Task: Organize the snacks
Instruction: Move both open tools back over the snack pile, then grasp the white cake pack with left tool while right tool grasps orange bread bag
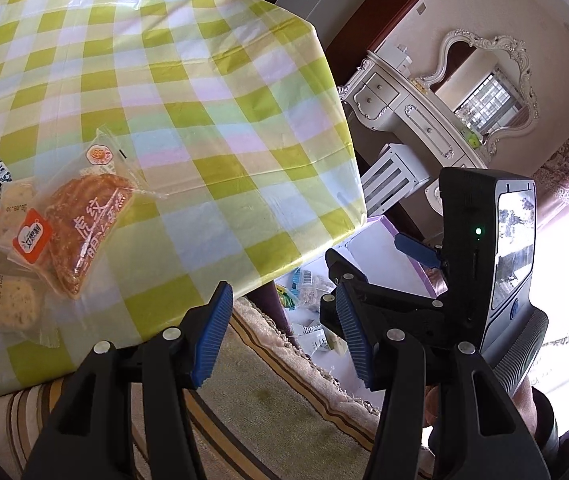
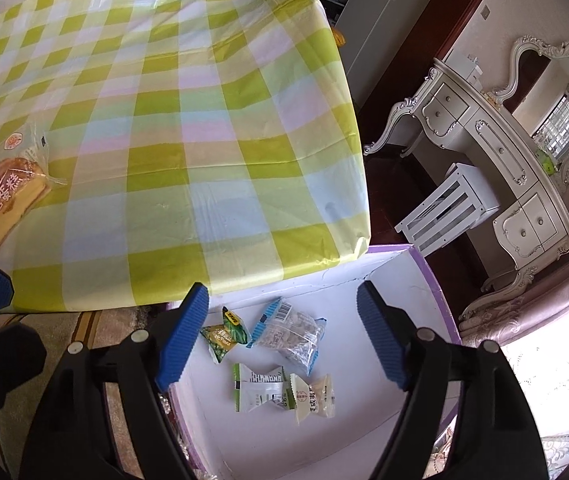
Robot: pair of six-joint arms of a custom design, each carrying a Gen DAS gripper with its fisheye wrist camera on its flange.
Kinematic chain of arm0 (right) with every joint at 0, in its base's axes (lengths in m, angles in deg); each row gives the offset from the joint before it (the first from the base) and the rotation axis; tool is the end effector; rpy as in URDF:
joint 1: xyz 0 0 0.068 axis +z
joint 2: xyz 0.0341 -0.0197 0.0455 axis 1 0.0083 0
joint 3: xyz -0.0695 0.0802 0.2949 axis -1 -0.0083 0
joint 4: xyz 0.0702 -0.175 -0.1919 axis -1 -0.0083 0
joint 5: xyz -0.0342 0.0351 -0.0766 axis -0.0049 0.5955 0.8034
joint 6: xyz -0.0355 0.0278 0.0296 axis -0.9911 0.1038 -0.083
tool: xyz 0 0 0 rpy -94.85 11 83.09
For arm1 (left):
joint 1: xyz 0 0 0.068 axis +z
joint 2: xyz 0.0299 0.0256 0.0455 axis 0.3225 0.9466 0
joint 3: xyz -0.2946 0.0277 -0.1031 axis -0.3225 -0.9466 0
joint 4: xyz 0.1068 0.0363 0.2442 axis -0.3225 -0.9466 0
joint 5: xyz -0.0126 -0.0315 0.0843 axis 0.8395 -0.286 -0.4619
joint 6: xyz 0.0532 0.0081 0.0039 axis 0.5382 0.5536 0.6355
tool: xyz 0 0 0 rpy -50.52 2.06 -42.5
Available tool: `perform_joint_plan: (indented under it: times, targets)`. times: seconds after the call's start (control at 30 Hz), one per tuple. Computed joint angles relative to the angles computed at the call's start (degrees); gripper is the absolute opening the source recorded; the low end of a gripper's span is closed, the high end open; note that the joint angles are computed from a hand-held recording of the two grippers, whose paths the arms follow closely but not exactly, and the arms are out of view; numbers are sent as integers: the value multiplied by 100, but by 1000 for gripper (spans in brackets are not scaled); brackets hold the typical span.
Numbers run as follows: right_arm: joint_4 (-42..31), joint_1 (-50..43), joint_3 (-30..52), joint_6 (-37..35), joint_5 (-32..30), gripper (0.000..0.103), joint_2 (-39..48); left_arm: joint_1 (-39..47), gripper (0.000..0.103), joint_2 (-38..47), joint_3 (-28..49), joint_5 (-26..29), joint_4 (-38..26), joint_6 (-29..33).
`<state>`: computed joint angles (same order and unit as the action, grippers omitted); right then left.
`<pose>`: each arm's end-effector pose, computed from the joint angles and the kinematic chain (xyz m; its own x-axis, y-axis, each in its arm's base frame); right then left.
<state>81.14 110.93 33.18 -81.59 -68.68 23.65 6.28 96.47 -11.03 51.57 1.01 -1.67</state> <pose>0.3148 0.1145 0.1693 -0.6444 -0.5552 -0.5258 -0.4305 0.8317 -0.3505 0.2280 -0.0554 0.1765 -0.7285 -0.4316 -0.5320 -0.1488 0.8577 -0.4922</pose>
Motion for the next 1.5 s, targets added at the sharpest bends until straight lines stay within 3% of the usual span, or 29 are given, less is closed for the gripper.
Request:
perform_joint_plan:
  times: [0.33, 0.63, 0.87, 1.0, 1.13, 1.27, 1.37, 1.5]
  targets:
    - [-671, 543, 383, 744, -731, 77, -9, 1069, 52, -971, -592, 246, -117, 124]
    - [-776, 981, 572, 1627, -1454, 79, 48, 2471, 52, -2093, -1061, 819, -589, 433]
    - [-360, 1141, 584, 2623, -2320, 80, 261, 3937, 51, -3172, -1248, 1358, -1362, 883]
    - [-48, 1284, 585, 2975, -2623, 80, 391, 5397, 51, -3514, -1202, 1934, -1827, 1478]
    - [7, 1451, 728, 3203, -2618, 82, 555, 7367, 51, -3107, -1057, 2716, -1982, 2327]
    - [27, 1564, 843, 3337, -2518, 83, 708, 8817, 51, -1904, -810, 3268, -1744, 2950]
    - [-34, 1609, 955, 3406, -2481, 83, 844, 9219, 51, -1046, -650, 3482, -1583, 3061]
    - [-150, 1677, 1125, 3440, -2411, 83, 1034, 9101, 52, -351, -563, 3622, -1432, 2890]
